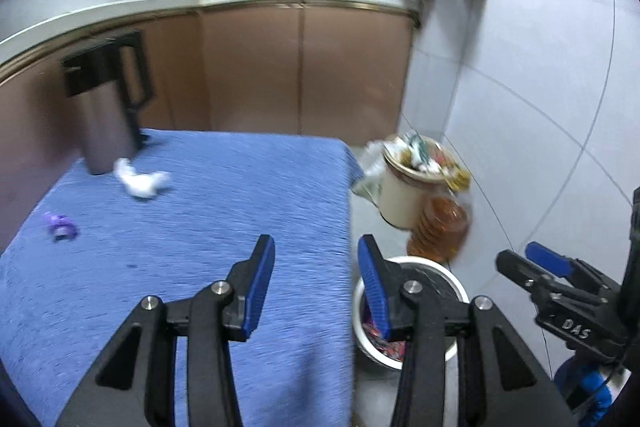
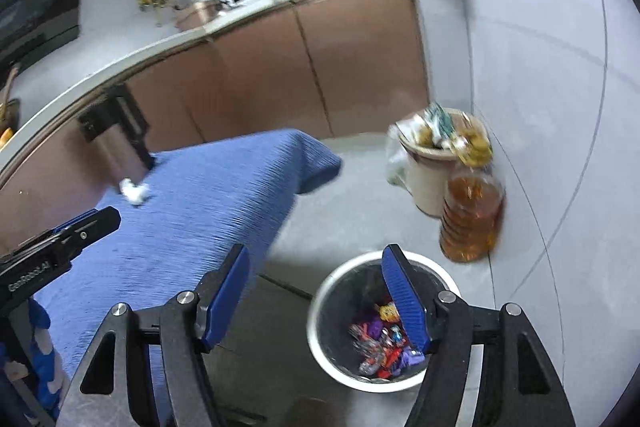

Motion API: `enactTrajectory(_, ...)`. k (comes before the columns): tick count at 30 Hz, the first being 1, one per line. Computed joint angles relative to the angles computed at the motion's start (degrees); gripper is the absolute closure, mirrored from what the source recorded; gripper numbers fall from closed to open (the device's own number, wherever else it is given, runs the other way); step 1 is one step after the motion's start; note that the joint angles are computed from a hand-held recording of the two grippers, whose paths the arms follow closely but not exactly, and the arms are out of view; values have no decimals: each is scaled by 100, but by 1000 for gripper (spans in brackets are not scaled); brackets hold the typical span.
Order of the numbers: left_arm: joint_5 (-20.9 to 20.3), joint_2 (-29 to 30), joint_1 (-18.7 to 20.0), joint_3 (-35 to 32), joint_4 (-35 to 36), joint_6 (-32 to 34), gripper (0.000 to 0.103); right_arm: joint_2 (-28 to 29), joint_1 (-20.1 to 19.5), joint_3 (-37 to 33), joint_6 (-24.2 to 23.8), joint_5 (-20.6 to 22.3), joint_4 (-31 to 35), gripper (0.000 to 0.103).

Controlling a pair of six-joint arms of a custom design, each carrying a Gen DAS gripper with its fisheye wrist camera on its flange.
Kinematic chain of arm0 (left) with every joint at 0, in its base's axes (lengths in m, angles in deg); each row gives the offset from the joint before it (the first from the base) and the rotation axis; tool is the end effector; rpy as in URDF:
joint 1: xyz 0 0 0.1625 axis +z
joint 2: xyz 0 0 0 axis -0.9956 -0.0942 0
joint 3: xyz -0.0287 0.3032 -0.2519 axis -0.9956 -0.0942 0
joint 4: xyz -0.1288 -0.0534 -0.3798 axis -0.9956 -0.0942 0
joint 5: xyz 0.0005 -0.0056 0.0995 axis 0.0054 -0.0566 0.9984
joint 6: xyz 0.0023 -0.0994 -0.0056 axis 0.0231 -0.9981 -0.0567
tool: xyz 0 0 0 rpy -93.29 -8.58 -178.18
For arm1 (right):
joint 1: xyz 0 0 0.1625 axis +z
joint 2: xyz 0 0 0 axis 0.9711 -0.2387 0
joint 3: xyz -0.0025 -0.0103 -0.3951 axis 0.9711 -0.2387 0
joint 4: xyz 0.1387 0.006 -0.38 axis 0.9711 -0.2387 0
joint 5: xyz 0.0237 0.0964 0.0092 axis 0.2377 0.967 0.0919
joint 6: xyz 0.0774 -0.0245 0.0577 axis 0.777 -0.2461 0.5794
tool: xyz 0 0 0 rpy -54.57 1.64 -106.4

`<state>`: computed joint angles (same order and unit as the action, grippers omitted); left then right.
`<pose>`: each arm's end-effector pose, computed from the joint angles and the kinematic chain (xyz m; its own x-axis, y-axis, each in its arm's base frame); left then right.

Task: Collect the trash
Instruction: 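Move both open tools back over the purple wrapper and white bag on the towel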

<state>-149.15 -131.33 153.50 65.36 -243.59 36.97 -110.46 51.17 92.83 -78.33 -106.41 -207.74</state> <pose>0.0036 -0.4856 0.3679 -0.7015 0.3589 -0.6156 0.6834 0.5837 -0.4384 0.3836 -0.4120 -0.0461 -0.8494 0.1057 0.5171 -0.3604 0.5994 -0.7147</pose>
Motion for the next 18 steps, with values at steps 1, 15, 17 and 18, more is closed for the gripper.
enactTrajectory(1,-14,-115,37,8,-12,11,62,26,56,-69,-45,-8,26,35)
enactTrajectory(15,-81,-1398,315,177,-70,335,62,502,791,-1078,-629,55,599,32)
enactTrajectory(17,-64,-1579,332,221,-70,365,62,543,855,-1154,-651,81,694,31)
enactTrajectory(18,-49,-1661,333,249,-79,379,62,564,891,-1195,-666,92,736,31)
